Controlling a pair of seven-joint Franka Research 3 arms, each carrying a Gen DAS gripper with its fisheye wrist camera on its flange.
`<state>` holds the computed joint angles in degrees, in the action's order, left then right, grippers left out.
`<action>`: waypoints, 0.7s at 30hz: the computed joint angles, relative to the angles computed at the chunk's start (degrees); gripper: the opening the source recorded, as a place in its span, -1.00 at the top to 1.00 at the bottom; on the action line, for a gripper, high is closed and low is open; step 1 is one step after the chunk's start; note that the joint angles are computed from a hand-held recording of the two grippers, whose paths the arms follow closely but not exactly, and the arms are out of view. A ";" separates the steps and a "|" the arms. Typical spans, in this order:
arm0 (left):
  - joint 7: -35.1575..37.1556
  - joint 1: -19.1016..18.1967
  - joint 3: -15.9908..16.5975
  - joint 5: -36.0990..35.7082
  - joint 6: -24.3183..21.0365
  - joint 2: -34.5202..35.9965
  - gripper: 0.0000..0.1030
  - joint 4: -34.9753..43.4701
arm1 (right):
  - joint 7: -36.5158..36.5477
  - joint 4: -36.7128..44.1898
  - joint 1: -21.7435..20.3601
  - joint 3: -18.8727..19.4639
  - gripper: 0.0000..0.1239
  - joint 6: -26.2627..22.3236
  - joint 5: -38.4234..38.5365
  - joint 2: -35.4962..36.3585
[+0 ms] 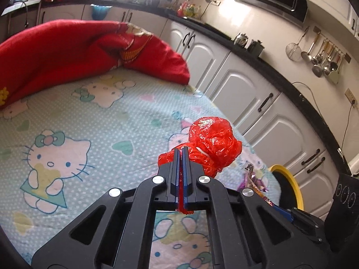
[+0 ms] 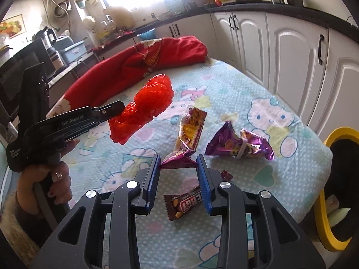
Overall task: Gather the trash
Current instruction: 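Carry the red net bag and purple wrapper over the yellow bin with both tools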
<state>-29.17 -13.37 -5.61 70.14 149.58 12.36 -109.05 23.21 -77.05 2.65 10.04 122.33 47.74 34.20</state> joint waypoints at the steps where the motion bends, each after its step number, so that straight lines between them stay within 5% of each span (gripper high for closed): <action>1: -0.05 -0.14 -0.03 0.26 -0.16 -0.05 1.00 0.26 | -0.15 0.06 -0.24 0.06 0.49 -0.07 0.26 -0.11; 21: 10.61 -5.15 0.77 -2.82 -1.27 8.13 1.00 14.16 | 1.78 7.04 -4.12 -0.45 0.49 1.24 1.41 2.94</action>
<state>-18.57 -18.52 -4.84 67.32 148.31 20.49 -94.90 24.98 -70.01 -1.47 9.59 123.57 49.16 37.14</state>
